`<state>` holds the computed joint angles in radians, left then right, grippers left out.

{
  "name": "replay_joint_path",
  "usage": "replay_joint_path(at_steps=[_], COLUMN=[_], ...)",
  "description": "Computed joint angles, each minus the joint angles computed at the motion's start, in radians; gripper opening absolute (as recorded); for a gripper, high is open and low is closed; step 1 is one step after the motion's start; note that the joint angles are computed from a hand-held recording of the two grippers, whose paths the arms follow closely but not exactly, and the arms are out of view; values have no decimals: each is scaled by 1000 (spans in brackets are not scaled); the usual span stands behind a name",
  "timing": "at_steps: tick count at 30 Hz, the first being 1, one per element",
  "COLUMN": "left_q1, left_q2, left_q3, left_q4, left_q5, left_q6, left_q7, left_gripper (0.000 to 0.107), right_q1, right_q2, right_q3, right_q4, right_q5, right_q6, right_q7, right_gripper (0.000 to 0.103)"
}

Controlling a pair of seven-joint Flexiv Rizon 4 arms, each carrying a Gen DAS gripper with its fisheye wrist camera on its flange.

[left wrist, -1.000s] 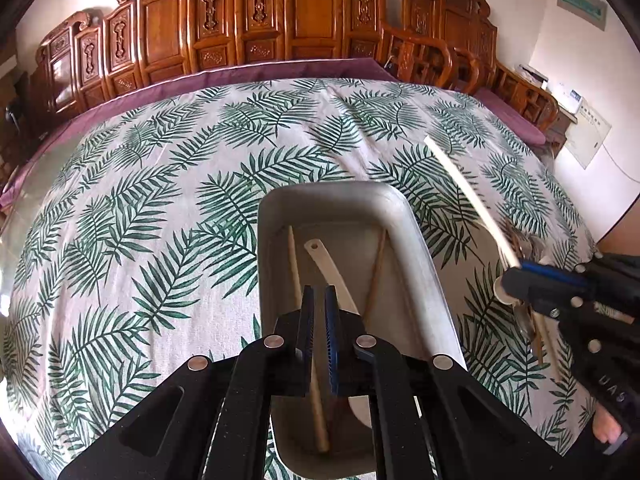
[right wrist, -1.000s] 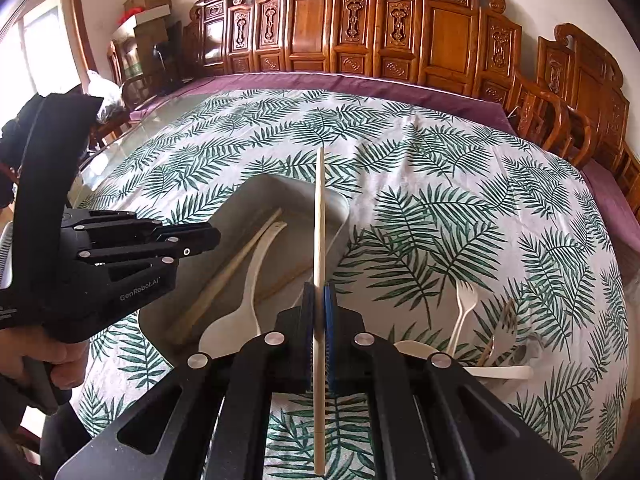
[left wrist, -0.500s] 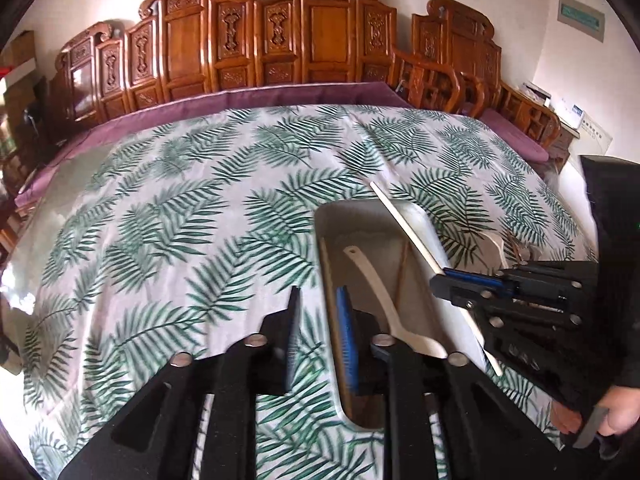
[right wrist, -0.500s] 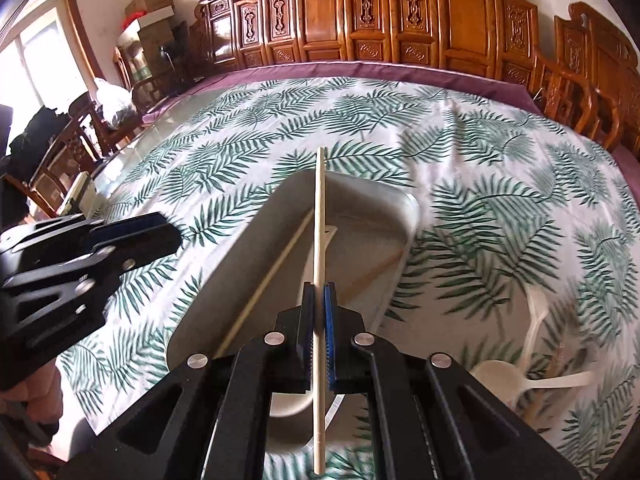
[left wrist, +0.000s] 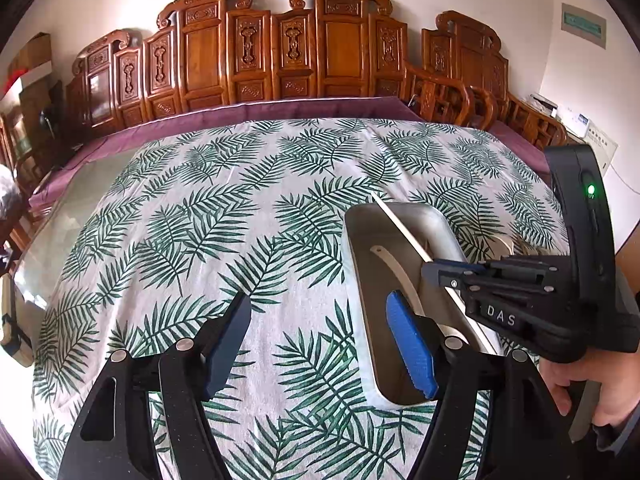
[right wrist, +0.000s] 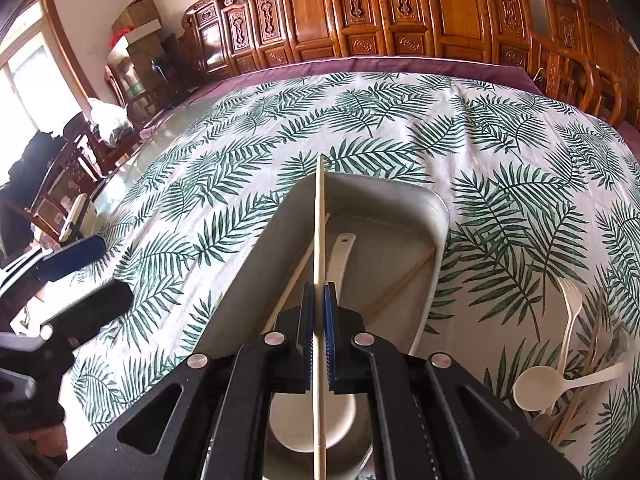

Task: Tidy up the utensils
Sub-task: 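Lower the held chopstick into the grey tray and open the right tool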

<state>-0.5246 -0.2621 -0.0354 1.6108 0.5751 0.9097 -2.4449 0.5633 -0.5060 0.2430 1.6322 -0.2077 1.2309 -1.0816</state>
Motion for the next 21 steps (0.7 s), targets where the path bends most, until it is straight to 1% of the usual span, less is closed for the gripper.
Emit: replay_joint_path(at_steps=[5,10,15,21], left_q1=[4,0,-10,-36], left_q2=[0,-3,-7,-31], left_q3=[0,-3,-6,-12], left_q4=[12,6,-3,-39], left_q5=[-8,-10,-6,-2], left_q6=[10,8,7,-9], left_q7=[-1,1,1,-1], left_gripper=[67,67,68,68], right_q1=[18,2,-7,-29], right_q2=[15,26,77,179], right_q3=[-24,-13,-24,-58], right_q4=[24,43,107,237], right_q5=[-29,-25,-51,-125], right_q6=[-9,-7,41,110], right_q7=[25,22,13,8], right_gripper=[7,7,7,7])
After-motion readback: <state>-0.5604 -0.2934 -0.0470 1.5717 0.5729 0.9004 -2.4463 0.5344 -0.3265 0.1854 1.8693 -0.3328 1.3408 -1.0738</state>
